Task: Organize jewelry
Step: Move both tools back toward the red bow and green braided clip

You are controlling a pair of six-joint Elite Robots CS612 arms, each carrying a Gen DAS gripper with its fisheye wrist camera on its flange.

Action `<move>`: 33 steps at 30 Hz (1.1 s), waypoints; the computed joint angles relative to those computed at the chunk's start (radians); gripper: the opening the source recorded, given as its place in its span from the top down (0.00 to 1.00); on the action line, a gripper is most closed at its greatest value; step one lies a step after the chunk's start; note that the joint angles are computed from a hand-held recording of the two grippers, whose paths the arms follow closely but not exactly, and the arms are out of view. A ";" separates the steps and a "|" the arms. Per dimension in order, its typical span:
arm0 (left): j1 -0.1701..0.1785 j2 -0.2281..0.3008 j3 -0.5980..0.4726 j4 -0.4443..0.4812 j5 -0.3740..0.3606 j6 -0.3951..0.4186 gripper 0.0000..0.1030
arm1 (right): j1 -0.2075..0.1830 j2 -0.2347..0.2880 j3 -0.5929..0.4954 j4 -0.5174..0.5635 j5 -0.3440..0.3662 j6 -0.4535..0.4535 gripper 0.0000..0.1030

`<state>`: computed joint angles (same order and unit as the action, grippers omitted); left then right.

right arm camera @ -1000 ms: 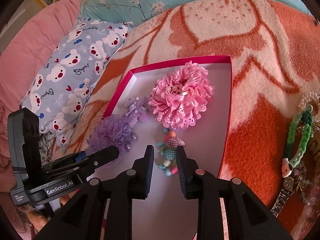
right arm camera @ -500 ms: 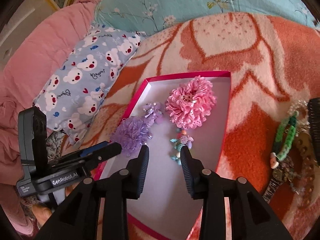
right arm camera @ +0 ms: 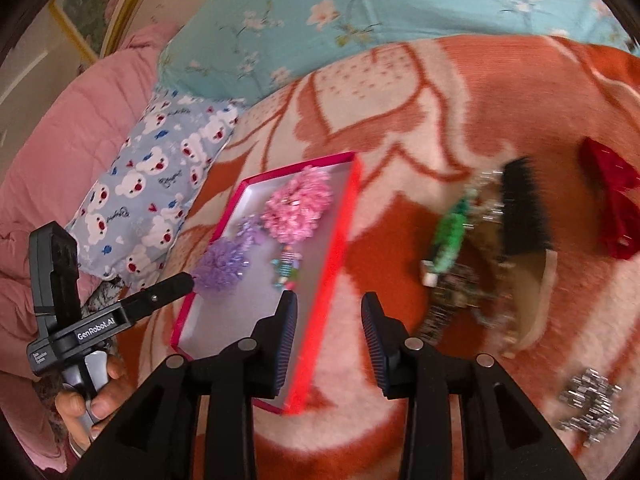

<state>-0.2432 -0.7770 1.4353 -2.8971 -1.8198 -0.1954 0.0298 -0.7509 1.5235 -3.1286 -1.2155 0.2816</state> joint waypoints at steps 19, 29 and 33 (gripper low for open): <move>-0.082 0.007 -0.033 0.088 -0.059 0.099 0.52 | -0.094 -0.073 0.159 -0.109 -0.110 0.095 0.61; -0.126 0.050 -0.104 0.169 -0.030 0.157 0.52 | -0.128 -0.067 0.148 -0.108 -0.167 0.121 0.55; -0.143 0.081 -0.154 0.218 0.005 0.166 0.52 | -0.135 -0.054 0.114 -0.082 -0.190 0.105 0.52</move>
